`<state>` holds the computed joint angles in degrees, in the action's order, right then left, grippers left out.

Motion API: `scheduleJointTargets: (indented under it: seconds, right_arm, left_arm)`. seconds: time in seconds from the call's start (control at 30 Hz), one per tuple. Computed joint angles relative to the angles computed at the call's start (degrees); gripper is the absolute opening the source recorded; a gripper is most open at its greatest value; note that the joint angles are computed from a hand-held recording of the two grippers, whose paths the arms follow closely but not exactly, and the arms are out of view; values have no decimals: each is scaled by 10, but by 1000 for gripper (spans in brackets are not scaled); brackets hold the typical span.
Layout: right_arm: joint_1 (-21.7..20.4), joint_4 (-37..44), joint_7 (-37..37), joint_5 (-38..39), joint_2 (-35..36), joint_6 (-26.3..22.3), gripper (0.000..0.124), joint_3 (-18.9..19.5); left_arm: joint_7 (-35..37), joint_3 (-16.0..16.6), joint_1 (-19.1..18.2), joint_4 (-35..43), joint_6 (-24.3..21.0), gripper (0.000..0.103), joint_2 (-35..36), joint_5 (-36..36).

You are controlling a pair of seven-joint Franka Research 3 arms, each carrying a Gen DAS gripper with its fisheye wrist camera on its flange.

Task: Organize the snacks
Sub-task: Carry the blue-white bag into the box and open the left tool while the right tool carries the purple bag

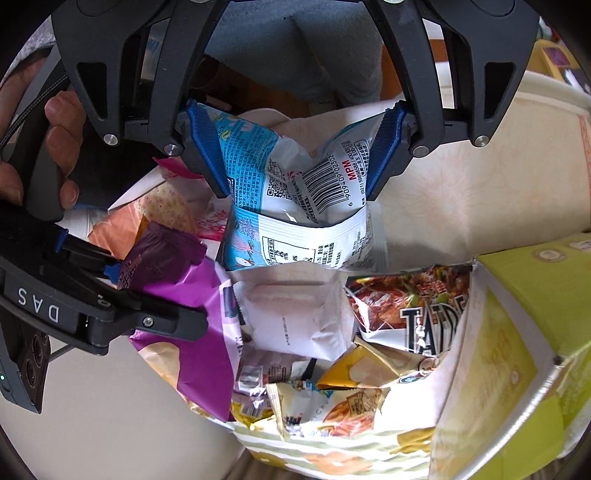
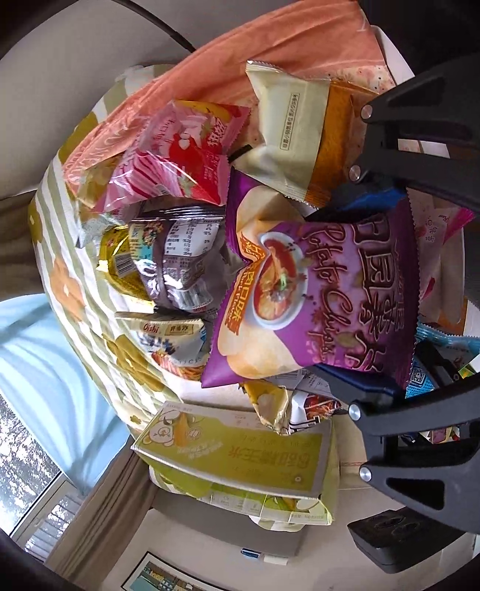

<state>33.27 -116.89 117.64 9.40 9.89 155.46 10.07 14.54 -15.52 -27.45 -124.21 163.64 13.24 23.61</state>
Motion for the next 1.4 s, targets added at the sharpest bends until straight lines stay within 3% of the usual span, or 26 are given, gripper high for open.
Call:
scheduleJointTargets:
  seconds: [0.33,0.57,0.77,0.9,1.03,1.2,1.4]
  right_arm:
    - [-10,-27,-39,-2,-67,4,64,7]
    - [-19,-27,-112,30,-105,4,64,13]
    - [-17,4,-161,45,-108,-6,64,19]
    - [-9,39,-173,39,-86,-6,64,24]
    - [9,94,-162,11,-44,-9,64,30]
    - [56,196,-107,-56,37,-26,64,20]
    - [130,363,-27,-117,159,-73,64,-10]
  left_arm:
    - [-126,9,-34,17,-58,68,-47,104]
    - [-225,-17,-37,30,-146,68,-93,190]
    - [-270,-40,-23,19,-218,68,-151,217]
    - [-257,-51,-4,-3,-265,68,-205,211]
    - [-225,-49,23,-44,-277,68,-268,191]
    - [-163,-25,62,-122,-244,68,-356,152]
    - [-18,46,96,-207,-184,69,-430,92]
